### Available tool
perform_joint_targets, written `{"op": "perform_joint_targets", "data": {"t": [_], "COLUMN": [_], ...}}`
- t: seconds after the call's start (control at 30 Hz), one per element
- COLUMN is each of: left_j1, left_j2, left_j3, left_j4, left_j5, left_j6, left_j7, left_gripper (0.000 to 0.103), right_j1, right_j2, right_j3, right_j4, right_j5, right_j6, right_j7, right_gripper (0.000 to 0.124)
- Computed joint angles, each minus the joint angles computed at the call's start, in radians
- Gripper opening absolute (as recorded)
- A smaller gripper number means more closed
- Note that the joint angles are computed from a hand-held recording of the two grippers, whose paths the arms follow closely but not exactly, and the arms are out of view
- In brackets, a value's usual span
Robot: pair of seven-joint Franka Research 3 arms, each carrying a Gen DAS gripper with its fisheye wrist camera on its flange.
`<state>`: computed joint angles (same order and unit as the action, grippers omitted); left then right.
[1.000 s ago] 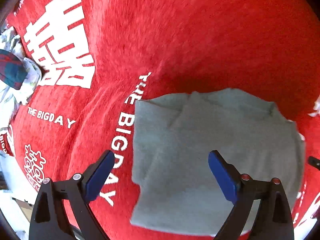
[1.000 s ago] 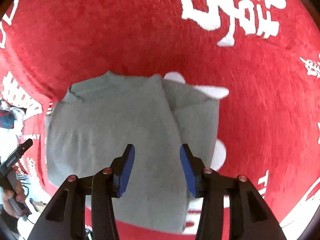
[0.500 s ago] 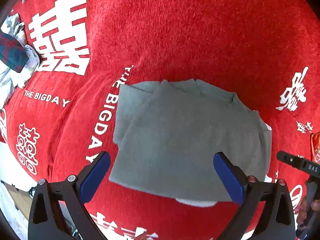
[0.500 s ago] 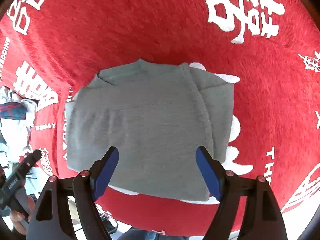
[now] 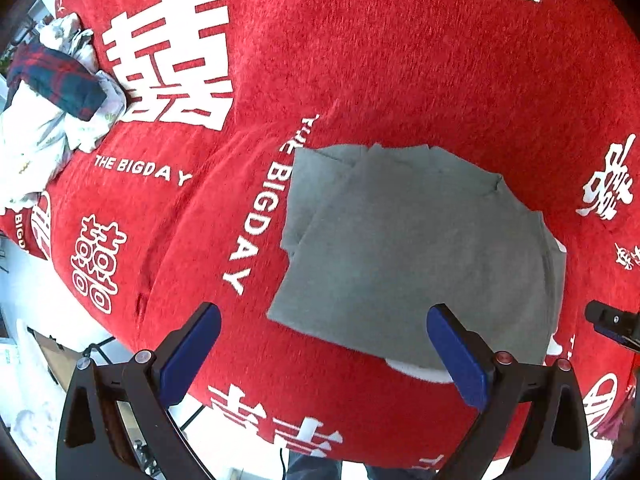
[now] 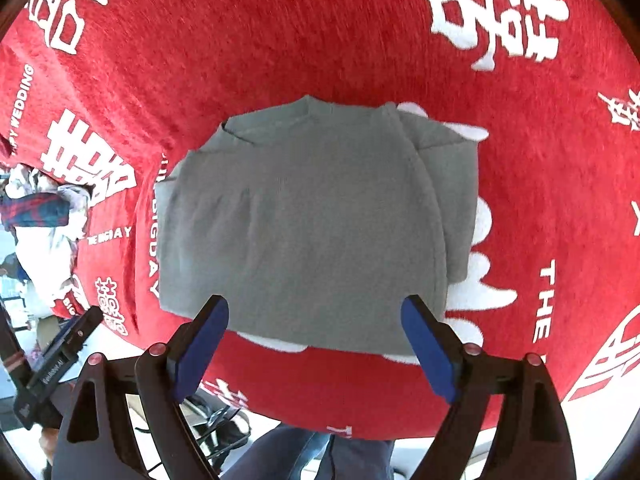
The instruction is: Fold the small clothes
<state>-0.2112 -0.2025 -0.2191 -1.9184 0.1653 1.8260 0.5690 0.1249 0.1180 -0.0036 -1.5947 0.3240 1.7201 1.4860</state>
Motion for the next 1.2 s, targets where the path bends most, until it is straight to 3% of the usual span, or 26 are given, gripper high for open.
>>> {"op": "perform_joint_targets", "data": {"t": [0.37, 0.57, 0.9, 1.2], "left_j1": [-0.009, -0.012, 0.002, 0.068], "left_j2": [-0.06, -0.089, -0.169, -0.303], "left_j3": [-0.008, 0.003, 0.065, 0.131], "left_j4": [-0.027, -0.061, -0.191, -0.345], "left_j5": [-0.007, -0.025, -0.09, -0.109], "left_j6": [-0.06, -0.032, 0.073, 0.098], "left_j7": [-0.04, -0.021, 0.198, 0.377], "left_gripper": [0.103, 0.103, 0.103, 0.103], "right_j1": [-0.004, 0.004, 0.032, 0.09], "right_j2": [-0.002, -0.029, -0.146, -0.258], "right_j3": [-0.001, 0.002, 0.017, 0.053], "right_j4": [-0.013, -0.043, -0.2, -0.425], "right_j5": [0.019, 0.019, 0.01, 0.183], "right_j6": [-0.031, -0.006, 0.126, 0.263], "right_j7": [0.011, 0.042, 0.208, 0.366], "right_gripper": [0.09, 0.09, 0.09, 0.09]}}
